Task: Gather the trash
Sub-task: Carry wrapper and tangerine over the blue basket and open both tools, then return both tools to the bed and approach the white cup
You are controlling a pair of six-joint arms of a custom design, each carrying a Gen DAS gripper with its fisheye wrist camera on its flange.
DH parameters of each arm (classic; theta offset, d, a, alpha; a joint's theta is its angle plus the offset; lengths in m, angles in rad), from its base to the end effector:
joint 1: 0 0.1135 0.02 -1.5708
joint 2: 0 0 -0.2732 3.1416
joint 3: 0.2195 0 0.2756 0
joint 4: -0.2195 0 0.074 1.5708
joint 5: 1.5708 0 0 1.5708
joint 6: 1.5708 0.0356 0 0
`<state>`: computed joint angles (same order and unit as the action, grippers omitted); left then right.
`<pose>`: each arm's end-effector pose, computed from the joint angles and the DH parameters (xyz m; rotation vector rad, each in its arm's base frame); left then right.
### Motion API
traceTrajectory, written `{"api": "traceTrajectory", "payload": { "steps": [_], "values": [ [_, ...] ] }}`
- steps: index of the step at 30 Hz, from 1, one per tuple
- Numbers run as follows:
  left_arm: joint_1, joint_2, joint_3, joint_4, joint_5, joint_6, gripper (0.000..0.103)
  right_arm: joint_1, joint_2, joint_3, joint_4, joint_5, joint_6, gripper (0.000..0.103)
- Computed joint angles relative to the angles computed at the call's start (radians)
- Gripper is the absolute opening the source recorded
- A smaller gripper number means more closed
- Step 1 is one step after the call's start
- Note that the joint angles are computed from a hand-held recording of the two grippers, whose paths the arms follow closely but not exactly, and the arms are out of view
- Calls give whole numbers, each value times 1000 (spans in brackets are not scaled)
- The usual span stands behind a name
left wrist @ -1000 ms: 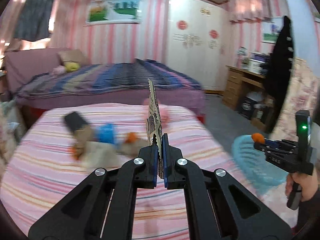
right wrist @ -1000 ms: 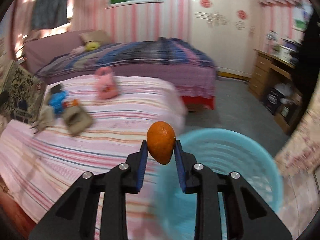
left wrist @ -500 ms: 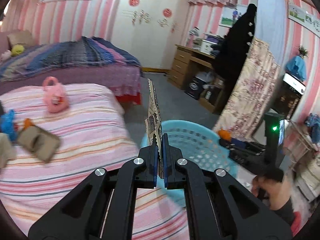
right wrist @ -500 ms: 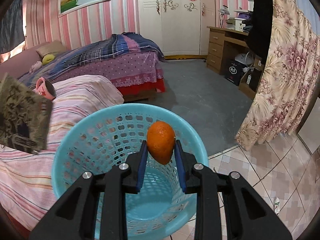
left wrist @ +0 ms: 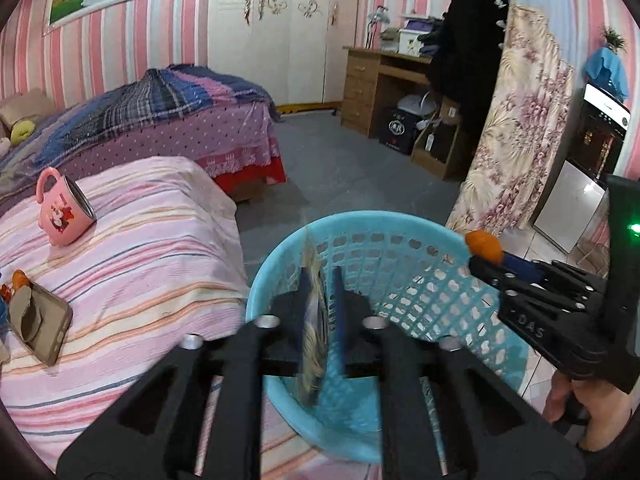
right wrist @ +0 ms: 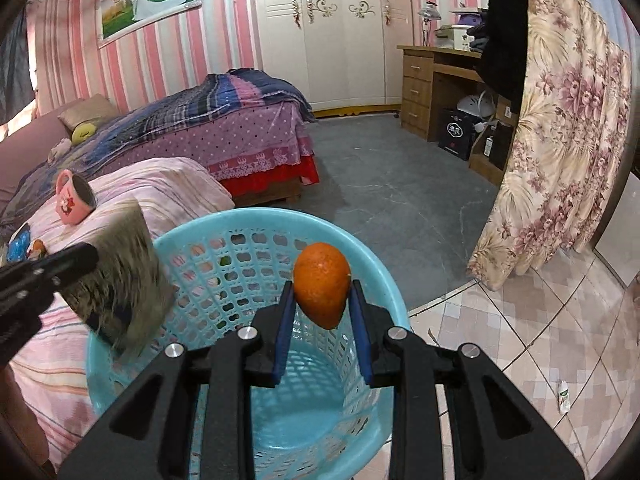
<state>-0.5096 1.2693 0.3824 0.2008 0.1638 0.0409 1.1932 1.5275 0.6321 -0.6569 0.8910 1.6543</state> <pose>0.2065 -0.1220 0.1347 0.7053 2.1710 -0.4330 0.1087 0.1989 0.1177 0.5248 2.1921 -0.1371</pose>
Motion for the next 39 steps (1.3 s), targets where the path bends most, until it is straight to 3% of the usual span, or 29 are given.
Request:
{"api": "traceTrajectory", "payload": {
  "steps": [1, 3, 7, 15, 17, 18, 19, 24, 30, 35, 39],
  "values": [
    [1, 4, 5, 1, -7, -3, 52, 0, 2, 1, -4, -1, 5, 28],
    [5, -10, -6, 28, -35, -7, 73, -3, 8, 5, -4, -1, 2, 28],
    [51, -80, -36, 34, -58, 15, 90, -8, 26, 15, 8, 4, -11, 28],
    [227, -168, -62, -23, 2, 73, 98, -22, 83, 88, 13, 13, -41, 32],
    [259, -184, -71, -30, 10, 88, 98, -20, 91, 103, 11, 14, -47, 52],
    [276, -194, -75, -36, 15, 95, 98, -12, 106, 128, -19, 27, -29, 73],
    [303, -208, -79, -47, 27, 106, 98, -1, 120, 154, -54, 43, -10, 80],
    [441, -323, -104, -118, 93, 167, 98, 18, 160, 240, -139, 77, 15, 88],
    [682, -434, -103, -205, 233, 276, 98, 41, 238, 385, -235, 113, 29, 90],
    [939, -403, -53, -252, 415, 377, 98, 60, 309, 513, -271, 149, 3, 90],
    [1125, -318, -24, -194, 523, 458, 98, 65, 392, 624, -224, 165, -115, 90]
  ]
}}
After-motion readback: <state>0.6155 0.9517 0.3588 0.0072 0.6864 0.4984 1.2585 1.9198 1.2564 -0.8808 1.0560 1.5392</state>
